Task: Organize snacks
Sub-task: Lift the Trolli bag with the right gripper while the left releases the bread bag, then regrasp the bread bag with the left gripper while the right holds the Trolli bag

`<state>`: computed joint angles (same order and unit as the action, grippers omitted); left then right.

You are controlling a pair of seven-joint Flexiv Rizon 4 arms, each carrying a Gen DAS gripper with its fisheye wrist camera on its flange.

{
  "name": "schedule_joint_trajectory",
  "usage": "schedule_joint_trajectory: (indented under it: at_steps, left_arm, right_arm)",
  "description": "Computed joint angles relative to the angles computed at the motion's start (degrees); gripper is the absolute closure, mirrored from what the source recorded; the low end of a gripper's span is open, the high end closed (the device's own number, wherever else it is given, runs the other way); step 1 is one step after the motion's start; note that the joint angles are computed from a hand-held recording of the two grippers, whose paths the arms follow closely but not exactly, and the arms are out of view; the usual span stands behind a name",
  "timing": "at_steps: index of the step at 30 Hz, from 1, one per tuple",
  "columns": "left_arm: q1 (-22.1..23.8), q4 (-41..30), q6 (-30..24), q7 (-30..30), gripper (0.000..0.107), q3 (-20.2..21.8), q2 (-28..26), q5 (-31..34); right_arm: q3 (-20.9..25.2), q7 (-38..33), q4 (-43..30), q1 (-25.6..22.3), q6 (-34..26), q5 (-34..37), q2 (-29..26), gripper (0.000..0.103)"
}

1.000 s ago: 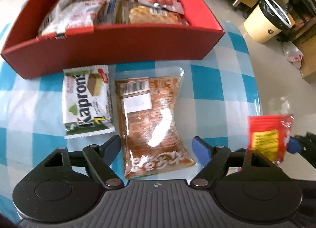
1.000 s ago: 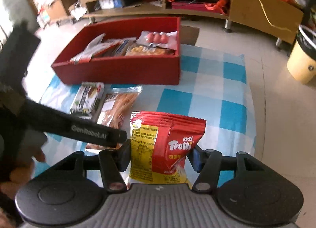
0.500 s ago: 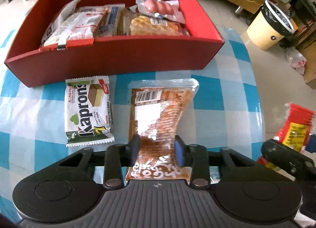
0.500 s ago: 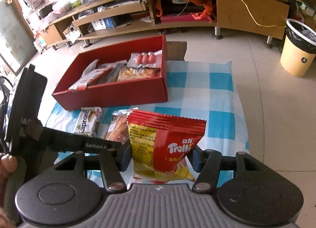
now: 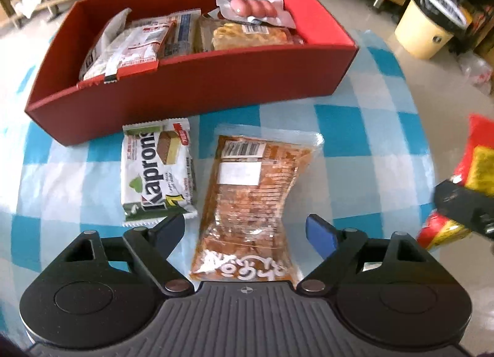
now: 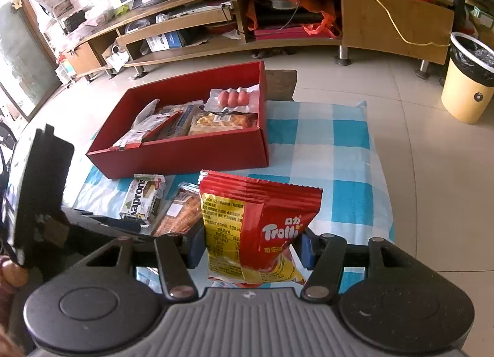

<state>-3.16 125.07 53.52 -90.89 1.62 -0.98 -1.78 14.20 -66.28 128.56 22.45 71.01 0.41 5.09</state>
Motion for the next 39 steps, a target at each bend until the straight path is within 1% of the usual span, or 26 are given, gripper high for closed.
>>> schedule_joint_trajectory:
  at_steps: [2,4,6,7,10,13,15,19,22,33,39]
  left_arm:
    - [0.1,-0.3,-0.8,-0.2,0.019,0.0,-0.7,0.6]
    - [0.1,0.2,-1.3,-0.2,0.027,0.1,-0.9,-0.1]
    - [-0.1,0.4,-0.6,-2.0,0.037,0.1,-0.2,2.9]
    - [-0.2,0.7,-0.3,-1.8,0.040,0.2,0.1,2.7]
    - [-0.1,2.0,0.5,0.1,0.052,0.3,1.4,-1.1]
    - [-0.1,2.9,0.5,2.3,0.058,0.3,2.4,-5.1]
    - [-0.1,3.1,0.8,2.7,0.070,0.3,2.9,-6.2]
    - [0.0,3.8,0.2,5.2,0.071,0.6,3.7,-11.1]
    - [0.4,3.7,0.0,4.2,0.072,0.5,3.5,-10.1]
    - [0.0,4.3,0.8,7.5,0.072,0.9,5.8,-16.4]
    - [-0.1,4.0,1.9,7.9,0.072,0.8,6.4,-17.4]
  right_arm:
    - [0.0,0.1,0.1,-0.1,0.2,0.0,0.1,0.049]
    - [-0.1,-0.1,0.2,-0.1,0.2,0.3,0.2,0.049]
    - [-0.2,-0.3,0.2,-0.1,0.3,0.5,0.3,0.049]
    - [-0.2,-0.4,0.2,0.0,0.4,0.7,0.4,0.049]
    - [-0.2,-0.3,0.3,-0.1,0.8,0.7,0.6,0.049]
    - [-0.2,0.1,0.5,-0.3,1.4,0.4,0.8,0.049]
    - [-0.2,0.8,0.7,-0.4,1.6,0.0,0.9,0.049]
    - [-0.3,1.5,0.9,-0.6,2.4,-0.4,1.0,0.049]
    - [-0.3,1.6,0.8,-0.5,2.6,-0.5,0.8,0.049]
    - [-0.4,2.4,0.5,-0.6,4.6,-0.8,0.4,0.049]
    - [-0.5,3.1,-0.2,-0.6,5.7,-0.8,-0.3,0.049]
